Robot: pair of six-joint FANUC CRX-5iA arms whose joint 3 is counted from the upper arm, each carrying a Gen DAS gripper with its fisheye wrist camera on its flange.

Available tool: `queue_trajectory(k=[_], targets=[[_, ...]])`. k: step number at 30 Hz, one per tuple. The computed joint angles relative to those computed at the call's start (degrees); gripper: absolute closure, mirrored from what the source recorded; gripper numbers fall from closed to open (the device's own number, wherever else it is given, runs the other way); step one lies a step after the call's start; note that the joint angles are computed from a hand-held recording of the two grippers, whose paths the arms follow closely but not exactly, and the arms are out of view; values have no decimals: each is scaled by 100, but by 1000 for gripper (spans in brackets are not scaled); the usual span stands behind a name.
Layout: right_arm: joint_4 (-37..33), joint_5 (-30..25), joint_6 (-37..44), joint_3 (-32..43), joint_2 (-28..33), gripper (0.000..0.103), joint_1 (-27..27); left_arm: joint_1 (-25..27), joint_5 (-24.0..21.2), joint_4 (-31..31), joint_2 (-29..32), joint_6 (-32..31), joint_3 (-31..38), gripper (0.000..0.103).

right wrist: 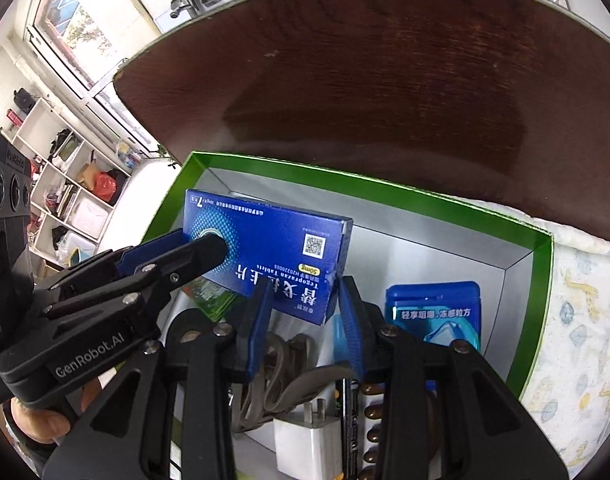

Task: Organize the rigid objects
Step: 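Carry the blue medicine box into the green box and lower it, then open both grippers and move them back over the sheet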

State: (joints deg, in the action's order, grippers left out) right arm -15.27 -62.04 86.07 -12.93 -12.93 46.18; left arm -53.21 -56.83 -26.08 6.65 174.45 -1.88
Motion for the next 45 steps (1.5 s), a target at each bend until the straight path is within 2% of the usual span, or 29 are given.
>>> queue_trajectory(k=[4,14,19,26,34,39,40,45], targets=[[11,-36,-25,12,77,67,-38,139,242,187,5,-9,-156,63],[52,93,-114,-34,16,67,-115,139,93,167,98,1,33,63],[-227,44,200,35,-72,68,-316,81,94,58,16,302,-8,63],[-427,-46,548,68,-158,68,-586,-52,-149,-32,34,458,150,63],[-627,-163,736,35,-449,68,-916,-406,-508,-394,297,279,922,63],[-906,-322,1100,30,-737,68,-1705,-574,-706,-391,814,-234,1788,63],[-955,-363,1155,41,-775,68,-1869,-553,-720,-343,1066,-396,2106,63],[-1422,-802,1781,140,-805,68,-3330,-592,-891,19,2027,-1251,3408,63]])
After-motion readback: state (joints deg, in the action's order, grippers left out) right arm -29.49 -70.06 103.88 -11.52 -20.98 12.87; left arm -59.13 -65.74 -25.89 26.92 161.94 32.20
